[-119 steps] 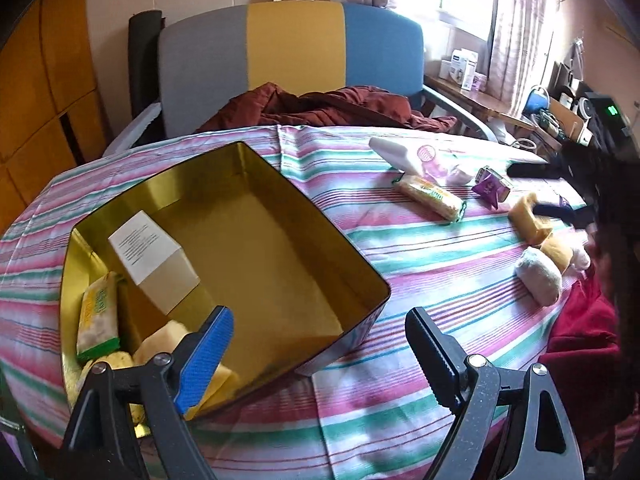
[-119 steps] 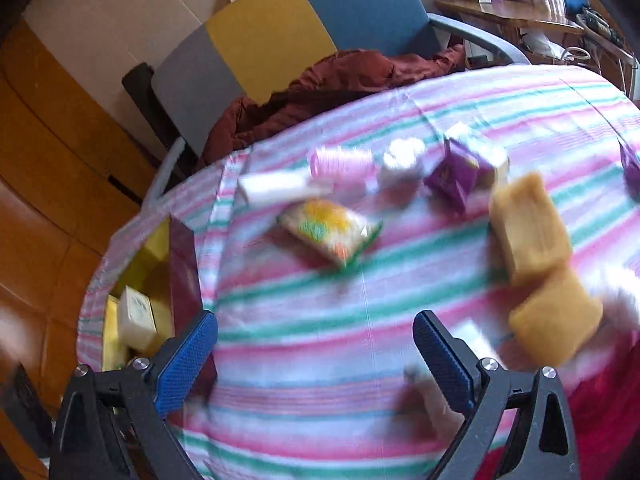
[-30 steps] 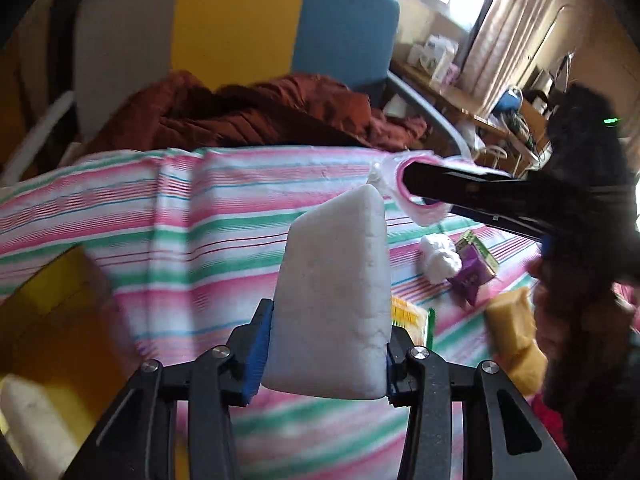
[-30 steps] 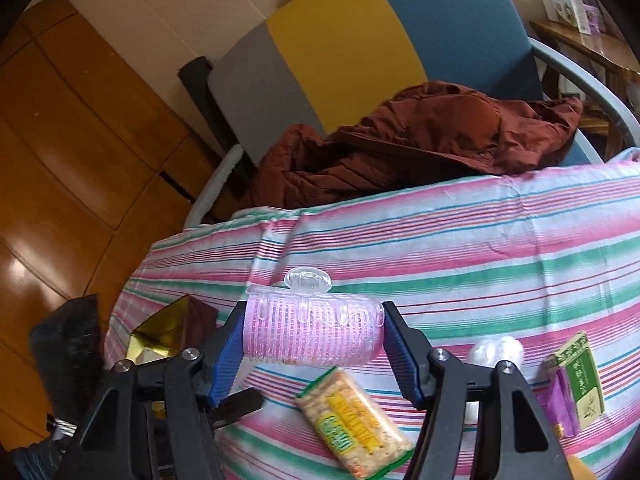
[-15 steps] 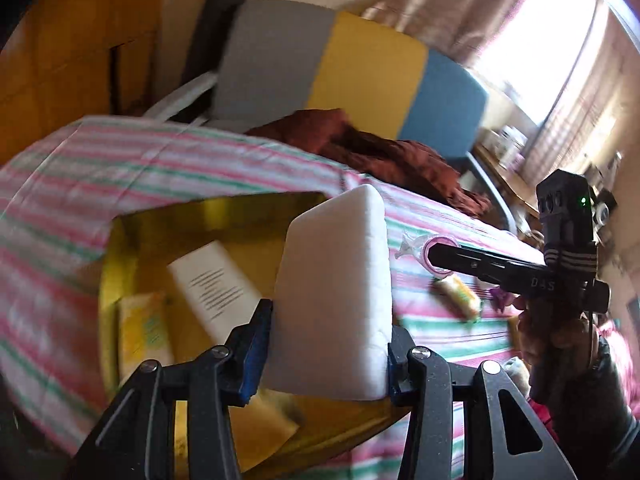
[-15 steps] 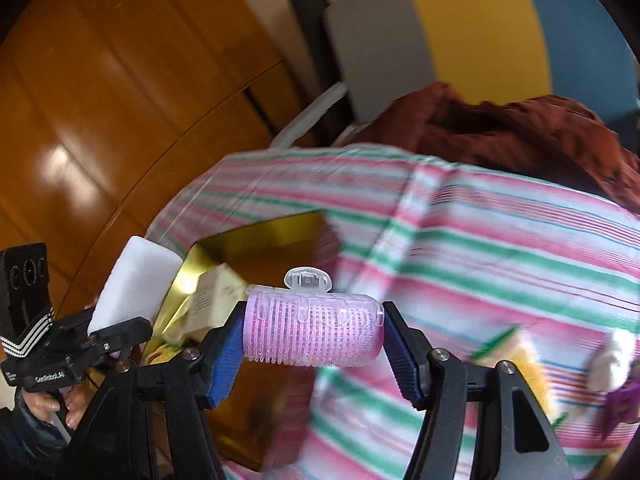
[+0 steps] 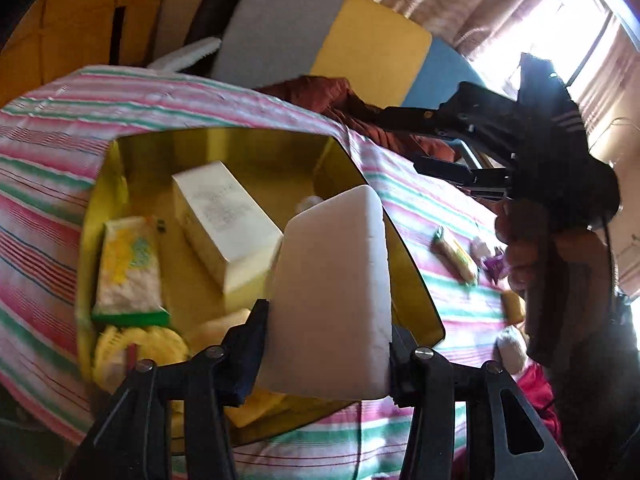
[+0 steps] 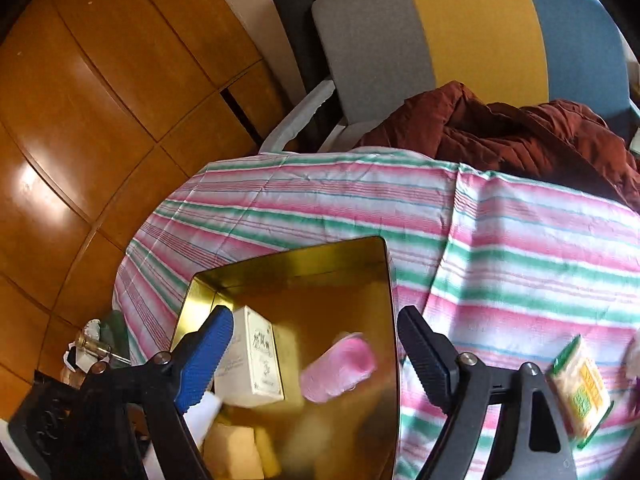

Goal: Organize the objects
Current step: 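Place foam block and curler into the gold tray and open both grippers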

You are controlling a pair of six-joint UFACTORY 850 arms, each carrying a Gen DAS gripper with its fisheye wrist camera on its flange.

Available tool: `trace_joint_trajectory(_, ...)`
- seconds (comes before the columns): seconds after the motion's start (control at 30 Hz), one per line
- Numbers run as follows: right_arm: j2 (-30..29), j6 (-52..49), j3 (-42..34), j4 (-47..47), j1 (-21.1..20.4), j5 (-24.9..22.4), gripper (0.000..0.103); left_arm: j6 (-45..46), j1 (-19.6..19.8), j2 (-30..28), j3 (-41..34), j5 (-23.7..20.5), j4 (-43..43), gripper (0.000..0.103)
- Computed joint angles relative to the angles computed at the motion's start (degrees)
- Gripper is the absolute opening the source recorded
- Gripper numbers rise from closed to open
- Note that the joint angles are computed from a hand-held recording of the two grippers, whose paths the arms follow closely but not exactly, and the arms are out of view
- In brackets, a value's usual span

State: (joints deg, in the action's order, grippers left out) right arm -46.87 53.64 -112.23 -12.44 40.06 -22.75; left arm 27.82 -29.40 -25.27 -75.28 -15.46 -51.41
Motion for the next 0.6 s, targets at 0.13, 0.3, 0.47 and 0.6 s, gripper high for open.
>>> trace_joint_trajectory(0.13,2.8,4.8,5.0,-2.4,0.7,0.8,0.086,5.8,-0.4,-0.6,0.5,-2.0,-5.8,0.065)
trace_joint_trajectory(0.3,6.2,11.4,11.0,-6.6,1.9,2.0,0.086,5.6,-1.3,0.4,2.2,-1.0,-5.1,0.067)
trace_joint_trajectory(0.47,8.7,17.5,15.3,-11.2,3.4,2.9,0.086,4.9,-1.3,2.0,4.3,0.1,-4.4,0.067)
trace_joint_trajectory(0.6,10.6,22.8,18.7,-15.1,4.6,4.0,0.086,6.6,-0.9,3.6,6.4,0.9,-7.3,0.071)
